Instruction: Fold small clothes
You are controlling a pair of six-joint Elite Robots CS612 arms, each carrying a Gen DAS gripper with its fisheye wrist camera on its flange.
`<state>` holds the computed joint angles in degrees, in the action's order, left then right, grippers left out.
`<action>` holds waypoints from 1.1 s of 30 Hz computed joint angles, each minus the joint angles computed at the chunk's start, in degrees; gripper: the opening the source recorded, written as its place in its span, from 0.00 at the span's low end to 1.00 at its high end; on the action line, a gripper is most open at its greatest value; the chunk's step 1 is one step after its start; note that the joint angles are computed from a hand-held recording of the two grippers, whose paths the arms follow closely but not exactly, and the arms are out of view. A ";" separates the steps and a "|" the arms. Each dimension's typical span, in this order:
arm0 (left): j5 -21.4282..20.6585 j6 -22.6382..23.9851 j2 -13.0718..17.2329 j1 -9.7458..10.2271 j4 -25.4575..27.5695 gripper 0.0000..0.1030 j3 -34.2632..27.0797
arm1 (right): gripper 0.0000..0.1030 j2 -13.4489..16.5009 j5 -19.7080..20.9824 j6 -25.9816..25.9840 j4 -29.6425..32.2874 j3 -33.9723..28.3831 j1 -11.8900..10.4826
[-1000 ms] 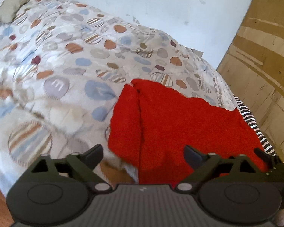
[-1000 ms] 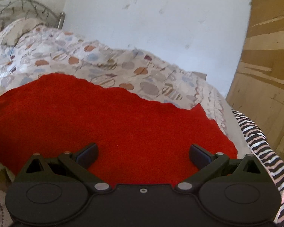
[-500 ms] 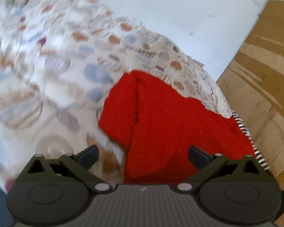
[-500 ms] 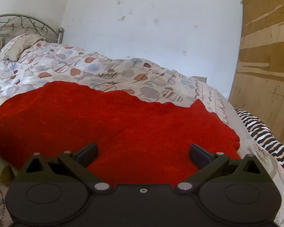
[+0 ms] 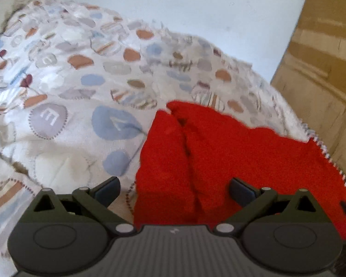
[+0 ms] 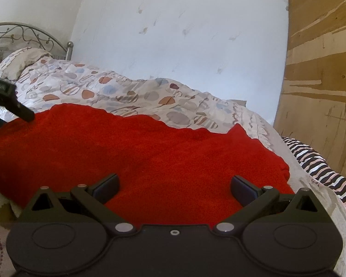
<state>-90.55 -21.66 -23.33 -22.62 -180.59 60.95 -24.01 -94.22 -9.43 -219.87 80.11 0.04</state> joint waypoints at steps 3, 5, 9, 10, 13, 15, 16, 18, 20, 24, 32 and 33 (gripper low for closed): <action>-5.77 -1.86 0.69 1.12 2.07 0.99 -1.30 | 0.99 0.06 0.02 0.01 -0.05 -0.06 0.00; -8.07 -2.76 0.99 1.57 0.99 0.99 -1.32 | 0.99 0.14 -0.07 0.05 -0.26 -0.08 0.04; -9.84 -2.99 1.29 1.99 0.61 0.99 -1.54 | 0.99 0.30 -0.27 0.05 -0.91 -0.05 0.12; -9.75 -2.98 1.30 1.99 1.18 0.99 -1.61 | 0.99 0.30 -0.28 0.03 -0.94 -0.04 0.12; -8.94 -3.33 1.26 1.86 2.44 0.99 -1.87 | 0.99 0.32 -0.25 0.03 -0.97 -0.02 0.11; -8.75 -4.33 1.23 1.81 2.62 0.98 -1.90 | 0.99 0.34 -0.27 0.03 -1.00 -0.02 0.12; -8.56 -4.70 1.18 1.79 2.69 0.96 -1.87 | 0.99 0.33 -0.24 0.03 -0.99 -0.03 0.10; -8.09 -5.56 0.99 1.75 3.00 0.94 -1.70 | 0.99 0.37 -0.24 0.04 -1.08 -0.04 0.10; -7.93 -6.23 0.76 1.79 3.44 0.90 -1.53 | 0.99 0.38 -0.23 0.04 -1.09 -0.04 0.11; -6.97 -6.77 0.16 1.61 5.30 0.84 -1.23 | 0.99 0.36 -0.33 -0.03 -1.29 -0.01 0.10; -3.59 -6.55 -0.79 0.56 7.93 0.74 -0.88 | 0.99 0.40 -0.32 0.02 -1.41 -0.02 0.07; -3.39 -6.77 -0.82 0.50 7.99 0.72 -0.85 | 0.99 0.43 -0.37 0.10 -1.47 -0.06 0.07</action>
<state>-93.94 -28.43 -24.15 -22.11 -172.60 60.09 -23.58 -94.59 -9.33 -221.34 80.06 0.12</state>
